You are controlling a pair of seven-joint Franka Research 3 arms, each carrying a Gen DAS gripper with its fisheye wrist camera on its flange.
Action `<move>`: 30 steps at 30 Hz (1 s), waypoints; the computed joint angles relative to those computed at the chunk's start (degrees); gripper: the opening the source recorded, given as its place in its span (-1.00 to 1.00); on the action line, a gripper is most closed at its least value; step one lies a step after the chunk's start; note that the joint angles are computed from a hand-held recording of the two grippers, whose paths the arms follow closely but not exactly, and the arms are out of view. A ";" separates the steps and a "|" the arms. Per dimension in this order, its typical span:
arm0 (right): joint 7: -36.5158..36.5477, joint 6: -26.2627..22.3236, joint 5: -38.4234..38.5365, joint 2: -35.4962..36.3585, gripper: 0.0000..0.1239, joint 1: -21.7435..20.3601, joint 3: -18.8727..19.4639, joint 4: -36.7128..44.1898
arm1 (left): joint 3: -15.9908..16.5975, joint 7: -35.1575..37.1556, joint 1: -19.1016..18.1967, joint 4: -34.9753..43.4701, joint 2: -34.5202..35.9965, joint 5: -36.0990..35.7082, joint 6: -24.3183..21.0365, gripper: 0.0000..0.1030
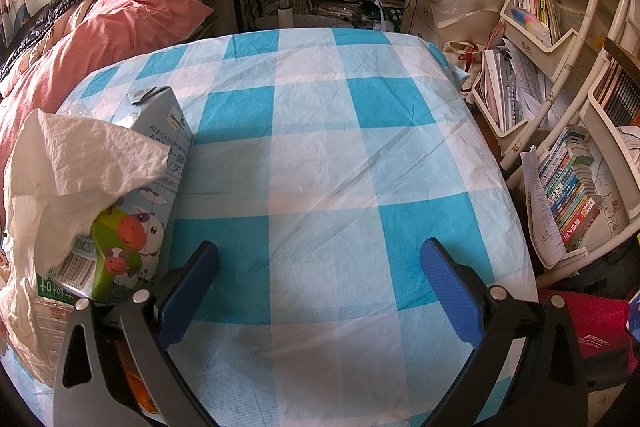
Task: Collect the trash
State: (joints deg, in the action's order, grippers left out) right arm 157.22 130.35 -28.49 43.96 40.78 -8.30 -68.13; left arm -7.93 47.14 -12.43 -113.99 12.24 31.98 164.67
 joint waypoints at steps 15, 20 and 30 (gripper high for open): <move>-0.03 0.01 0.05 0.01 0.55 0.02 -0.05 0.00 | 1.07 -0.76 -2.74 4.87 3.61 0.97 -1.58 0.86; -0.03 0.01 0.05 0.01 0.55 0.02 -0.05 0.00 | 1.24 -3.95 -3.31 4.87 4.08 2.11 -3.06 0.86; -0.04 -0.01 0.06 0.02 0.55 0.03 -0.05 0.03 | 2.74 -9.60 -4.45 4.71 3.66 8.64 -1.80 0.86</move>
State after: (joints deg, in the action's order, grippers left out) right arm 157.18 130.33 -28.43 43.98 40.81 -8.35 -68.10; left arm -5.19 37.55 -16.88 -109.28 15.90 40.63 162.87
